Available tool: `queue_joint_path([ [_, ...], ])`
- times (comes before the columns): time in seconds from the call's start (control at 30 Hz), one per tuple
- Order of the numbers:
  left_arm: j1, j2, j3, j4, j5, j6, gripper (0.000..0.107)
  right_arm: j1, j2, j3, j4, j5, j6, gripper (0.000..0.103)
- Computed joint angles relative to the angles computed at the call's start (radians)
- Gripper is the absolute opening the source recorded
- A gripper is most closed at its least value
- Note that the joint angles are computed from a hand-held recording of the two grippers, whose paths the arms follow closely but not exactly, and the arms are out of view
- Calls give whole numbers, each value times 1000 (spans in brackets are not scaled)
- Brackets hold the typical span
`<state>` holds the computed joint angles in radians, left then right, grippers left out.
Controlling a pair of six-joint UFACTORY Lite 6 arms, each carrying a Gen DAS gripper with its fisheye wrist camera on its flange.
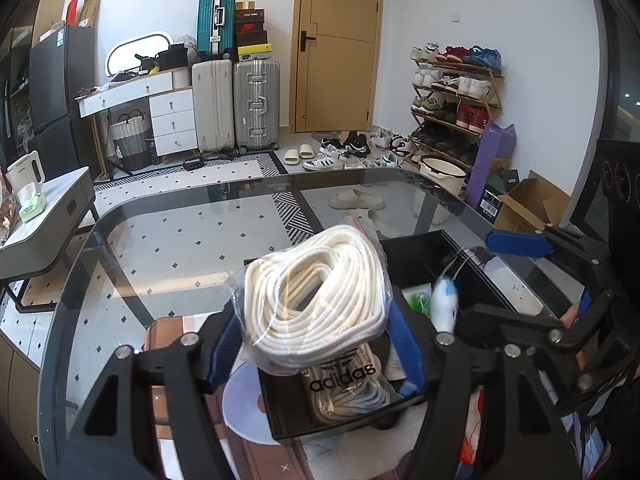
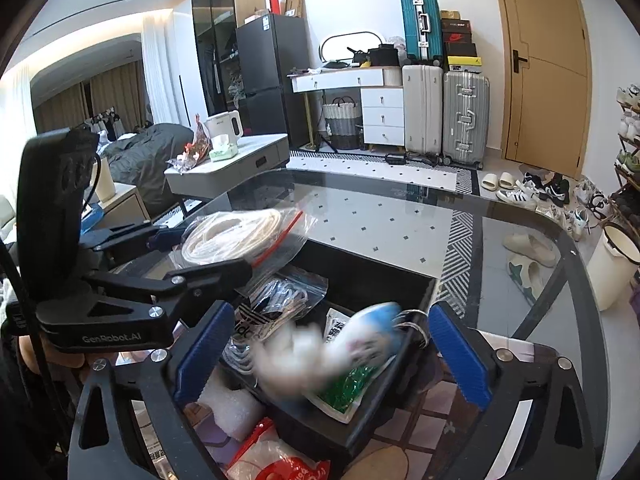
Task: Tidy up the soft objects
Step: 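Carry the rope bag and plush toy over the black box and release both, then withdraw both open tools from the box toward the remaining items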
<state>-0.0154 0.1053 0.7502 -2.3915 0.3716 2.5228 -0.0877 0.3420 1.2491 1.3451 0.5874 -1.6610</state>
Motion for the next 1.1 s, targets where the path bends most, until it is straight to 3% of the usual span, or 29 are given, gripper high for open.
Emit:
queue_joint_path([
  [0.07,1,-18,-13,-3,2,-1,78,-15,-25,-21,-3,3,3,101],
  [0.13,6,-48,-35,-11,10,2,93,-39,-51,-43,-8,21,8,102],
  [0.23,12,-112,-84,-27,23,8,103,-83,-88,-82,-8,52,7,102],
  [0.67,59,-391,-309,107,1,-112,103,-186,-281,-305,-63,110,-8,102],
  [1.1,170,-688,-534,430,18,-391,103,-246,-481,-503,-85,157,-23,102],
])
